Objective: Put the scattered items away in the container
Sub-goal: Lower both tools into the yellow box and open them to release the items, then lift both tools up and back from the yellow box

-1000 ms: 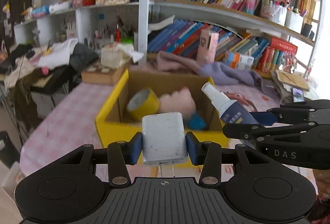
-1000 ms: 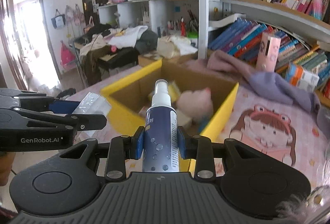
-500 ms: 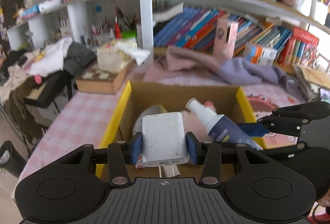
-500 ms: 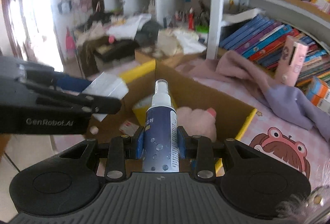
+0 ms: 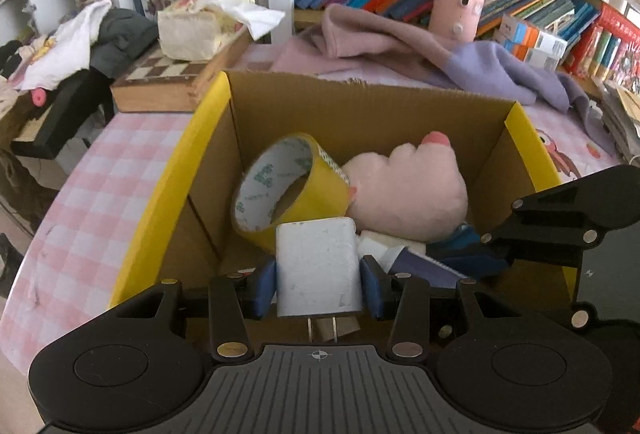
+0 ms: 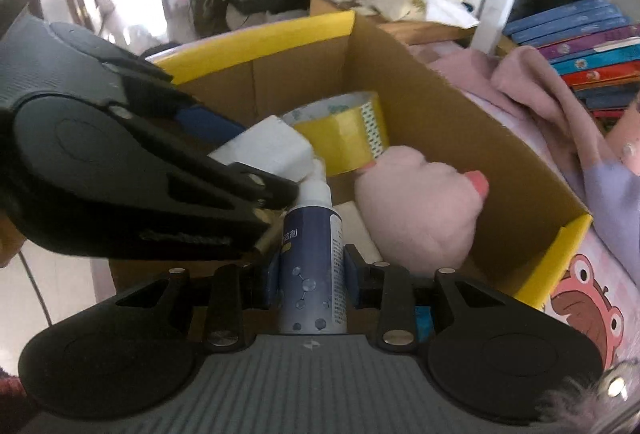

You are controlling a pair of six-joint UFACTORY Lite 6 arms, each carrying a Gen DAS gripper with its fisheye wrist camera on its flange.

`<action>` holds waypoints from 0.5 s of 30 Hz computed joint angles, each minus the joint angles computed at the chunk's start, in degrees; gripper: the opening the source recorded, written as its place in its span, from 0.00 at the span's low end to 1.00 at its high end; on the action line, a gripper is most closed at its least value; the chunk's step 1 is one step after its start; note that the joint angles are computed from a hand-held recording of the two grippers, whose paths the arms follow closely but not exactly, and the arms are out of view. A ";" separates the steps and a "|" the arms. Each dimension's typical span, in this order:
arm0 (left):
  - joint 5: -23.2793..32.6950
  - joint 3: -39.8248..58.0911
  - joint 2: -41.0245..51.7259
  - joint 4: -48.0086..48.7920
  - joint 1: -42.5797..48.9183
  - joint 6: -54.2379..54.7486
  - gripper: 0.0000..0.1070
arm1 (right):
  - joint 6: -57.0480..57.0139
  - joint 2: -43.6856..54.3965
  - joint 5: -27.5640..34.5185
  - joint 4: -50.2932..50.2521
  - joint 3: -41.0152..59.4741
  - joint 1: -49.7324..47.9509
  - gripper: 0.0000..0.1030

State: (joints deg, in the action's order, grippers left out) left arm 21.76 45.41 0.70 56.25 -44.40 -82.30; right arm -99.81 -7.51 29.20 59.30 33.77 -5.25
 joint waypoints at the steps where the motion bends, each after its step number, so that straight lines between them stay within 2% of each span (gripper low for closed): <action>1: -0.21 0.13 0.37 -0.46 0.11 0.64 0.41 | 1.86 0.89 0.14 -1.87 0.88 0.38 0.30; 4: -1.29 0.62 1.70 -2.18 0.77 2.50 0.40 | 5.89 3.11 1.08 -6.06 3.23 0.80 0.30; 9: -0.82 -0.05 0.84 2.42 -0.22 -1.59 0.46 | 8.13 3.77 1.08 -7.56 3.88 1.13 0.30; 12: 2.42 -0.51 -0.70 7.31 -2.55 -5.68 0.55 | 6.77 3.08 1.00 -5.59 3.30 0.81 0.32; 15: 5.85 -2.08 -3.93 10.62 -4.90 -9.78 0.59 | 5.25 0.67 1.73 -3.15 2.08 -0.57 0.37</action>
State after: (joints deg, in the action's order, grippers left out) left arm 27.61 43.33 -3.23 66.87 -49.30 -92.08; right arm -94.56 -6.83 30.93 56.15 35.85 -5.81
